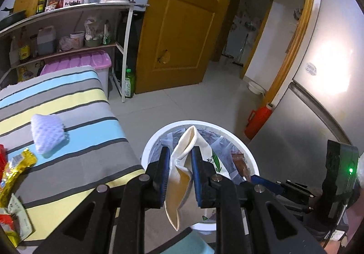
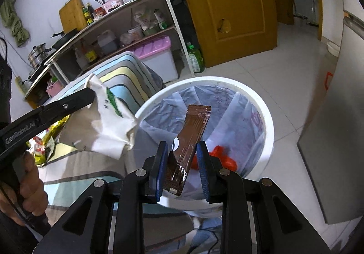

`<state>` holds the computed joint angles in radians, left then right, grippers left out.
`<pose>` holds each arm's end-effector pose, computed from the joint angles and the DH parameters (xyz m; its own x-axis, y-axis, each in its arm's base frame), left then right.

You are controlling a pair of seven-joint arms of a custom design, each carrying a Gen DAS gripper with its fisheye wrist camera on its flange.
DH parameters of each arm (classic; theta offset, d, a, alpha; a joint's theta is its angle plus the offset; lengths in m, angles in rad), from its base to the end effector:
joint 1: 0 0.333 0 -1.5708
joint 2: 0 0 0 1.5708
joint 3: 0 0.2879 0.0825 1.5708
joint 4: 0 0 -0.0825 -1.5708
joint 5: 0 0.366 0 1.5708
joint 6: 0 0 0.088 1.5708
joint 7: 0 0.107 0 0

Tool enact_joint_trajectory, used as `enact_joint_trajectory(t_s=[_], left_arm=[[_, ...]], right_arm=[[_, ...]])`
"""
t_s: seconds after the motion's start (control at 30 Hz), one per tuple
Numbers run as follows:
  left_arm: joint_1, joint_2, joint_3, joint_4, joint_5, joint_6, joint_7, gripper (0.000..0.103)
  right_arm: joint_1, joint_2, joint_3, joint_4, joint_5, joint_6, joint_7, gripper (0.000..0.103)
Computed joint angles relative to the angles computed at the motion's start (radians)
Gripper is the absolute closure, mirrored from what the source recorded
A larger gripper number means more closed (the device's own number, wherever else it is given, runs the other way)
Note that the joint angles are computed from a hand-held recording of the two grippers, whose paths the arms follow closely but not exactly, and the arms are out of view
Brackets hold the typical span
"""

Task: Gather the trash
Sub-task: 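Carry both items over the bin and open both tools to release them, then move both tools back over the remaining wrappers on the table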

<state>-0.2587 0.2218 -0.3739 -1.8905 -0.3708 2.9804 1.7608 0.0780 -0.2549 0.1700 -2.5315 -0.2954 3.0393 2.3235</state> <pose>0.5360 -0.3404 0.4786 -0.5115 -0.8218 0.2511 -0.6447 0.1738 -0.7444 0.4547 0.1401 0.4360 -0.1104 -0.9623 -0.2485 -0.7197 0.2498 -0.6478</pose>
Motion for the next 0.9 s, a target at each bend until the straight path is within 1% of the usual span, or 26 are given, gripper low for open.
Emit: enact_joint_trajectory(t_s=[0.07, 0.1, 0.13, 0.17, 0.23, 0.37, 0.47, 0.6, 0.67, 0.73, 0.8, 0.9], left_arm=[[-0.005, 0.014, 0.005, 0.017, 0.011, -0.018, -0.01, 0.082], [-0.009, 0.019, 0.009, 0.021, 0.019, -0.023, -0.017, 0.08], [-0.007, 0.023, 0.007, 0.024, 0.019, -0.025, -0.017, 0.076], [-0.008, 0.028, 0.008, 0.031, 0.023, -0.03, -0.022, 0.075], [-0.002, 0.03, 0.001, 0.032, 0.016, -0.033, -0.017, 0.074], [0.011, 0.016, -0.016, 0.015, -0.014, -0.021, 0.007, 0.074], [0.028, -0.013, -0.035, -0.016, -0.066, -0.001, 0.049, 0.074], [0.04, -0.073, -0.048, -0.081, -0.159, 0.04, 0.124, 0.073], [0.043, -0.117, -0.053, -0.124, -0.236, 0.066, 0.186, 0.067], [0.033, -0.161, -0.045, -0.164, -0.314, 0.09, 0.243, 0.052], [0.018, -0.204, -0.03, -0.201, -0.404, 0.108, 0.306, 0.049], [-0.018, -0.267, 0.009, -0.257, -0.502, 0.133, 0.381, 0.046]], right_arm=[[-0.005, 0.006, -0.001, -0.002, -0.005, 0.006, 0.001, 0.068], [-0.004, 0.008, -0.005, -0.005, -0.002, 0.011, 0.0, 0.066], [-0.006, 0.009, -0.007, -0.008, -0.001, 0.018, -0.001, 0.062], [-0.007, 0.008, -0.008, -0.012, 0.0, 0.019, 0.0, 0.061], [-0.008, 0.004, -0.01, -0.017, 0.007, 0.021, -0.002, 0.061], [-0.025, -0.014, 0.005, -0.03, 0.001, 0.027, 0.01, 0.061], [-0.047, -0.043, 0.032, -0.045, -0.014, 0.036, 0.027, 0.061], [-0.069, -0.084, 0.069, -0.064, -0.027, 0.057, 0.04, 0.061], [-0.08, -0.111, 0.093, -0.076, -0.03, 0.075, 0.046, 0.061], [-0.09, -0.133, 0.117, -0.085, -0.027, 0.093, 0.046, 0.061], [-0.097, -0.15, 0.139, -0.09, -0.02, 0.107, 0.04, 0.061], [-0.098, -0.164, 0.171, -0.087, -0.009, 0.116, 0.028, 0.061]])
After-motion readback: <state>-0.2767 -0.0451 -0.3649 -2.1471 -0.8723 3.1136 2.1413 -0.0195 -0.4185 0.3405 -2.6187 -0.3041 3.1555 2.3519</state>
